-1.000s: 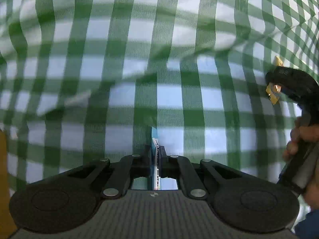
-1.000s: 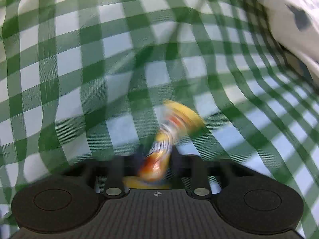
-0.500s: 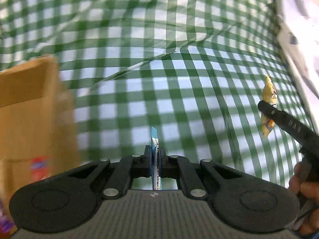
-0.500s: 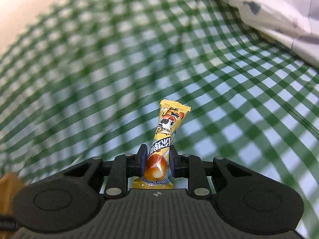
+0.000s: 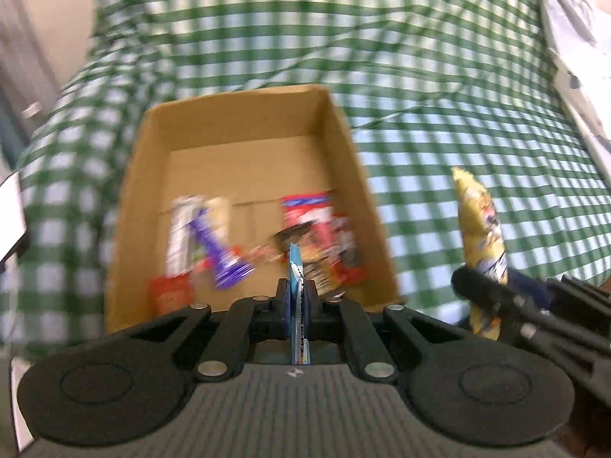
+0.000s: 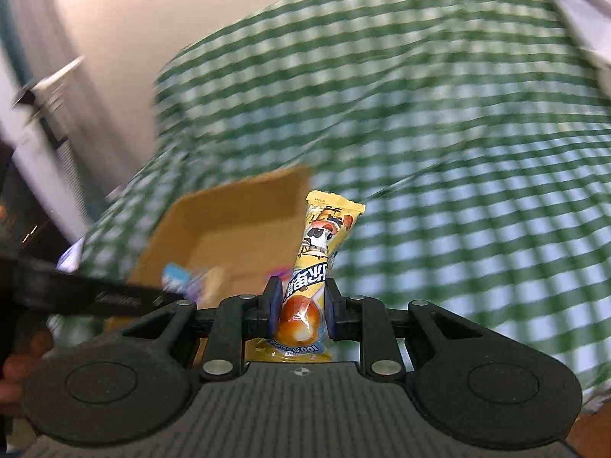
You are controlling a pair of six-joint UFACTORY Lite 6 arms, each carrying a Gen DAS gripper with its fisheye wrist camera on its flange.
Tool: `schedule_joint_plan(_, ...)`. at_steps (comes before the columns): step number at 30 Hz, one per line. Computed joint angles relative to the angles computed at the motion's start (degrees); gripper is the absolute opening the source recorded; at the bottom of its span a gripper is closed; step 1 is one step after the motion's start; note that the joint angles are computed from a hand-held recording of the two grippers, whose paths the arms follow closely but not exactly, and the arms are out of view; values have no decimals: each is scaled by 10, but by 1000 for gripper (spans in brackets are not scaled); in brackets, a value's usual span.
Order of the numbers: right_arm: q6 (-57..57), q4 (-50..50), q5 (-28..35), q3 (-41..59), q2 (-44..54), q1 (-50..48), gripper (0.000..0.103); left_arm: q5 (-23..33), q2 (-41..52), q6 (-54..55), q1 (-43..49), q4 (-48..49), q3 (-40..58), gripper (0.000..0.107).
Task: Organize snacks
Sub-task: 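Carry the blue stick with the left tool while the right tool carries the yellow bar over the box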
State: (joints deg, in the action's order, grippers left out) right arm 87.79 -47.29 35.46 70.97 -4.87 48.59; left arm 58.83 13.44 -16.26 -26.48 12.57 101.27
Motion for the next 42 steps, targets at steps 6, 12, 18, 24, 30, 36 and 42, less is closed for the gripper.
schedule_joint_plan(6, -17, 13, 85, 150, 116, 141, 24, -8, -180, 60, 89, -37, -175, 6)
schedule_joint_plan(12, -37, 2, 176, 261, 179, 208, 24, -16, -252, 115, 154, -87, -235, 6)
schedule_joint_plan(18, -67, 15, 215, 327, 222, 220, 24, -28, -249, 157, 185, -112, -234, 6)
schedule_joint_plan(24, -120, 47, 221, 376, 265, 198, 24, -41, -212, 185, 204, -130, -214, 6)
schedule_joint_plan(30, -157, 76, 221, 409, 292, 171, 24, -44, -166, 196, 211, -134, -183, 6)
schedule_joint_plan(36, -187, 104, 210, 449, 327, 139, 24, -43, -110, 197, 212, -126, -133, 6)
schedule_joint_plan(42, -227, 139, 196, 498, 368, 102, 24, -37, -39, 199, 209, -120, -62, 6)
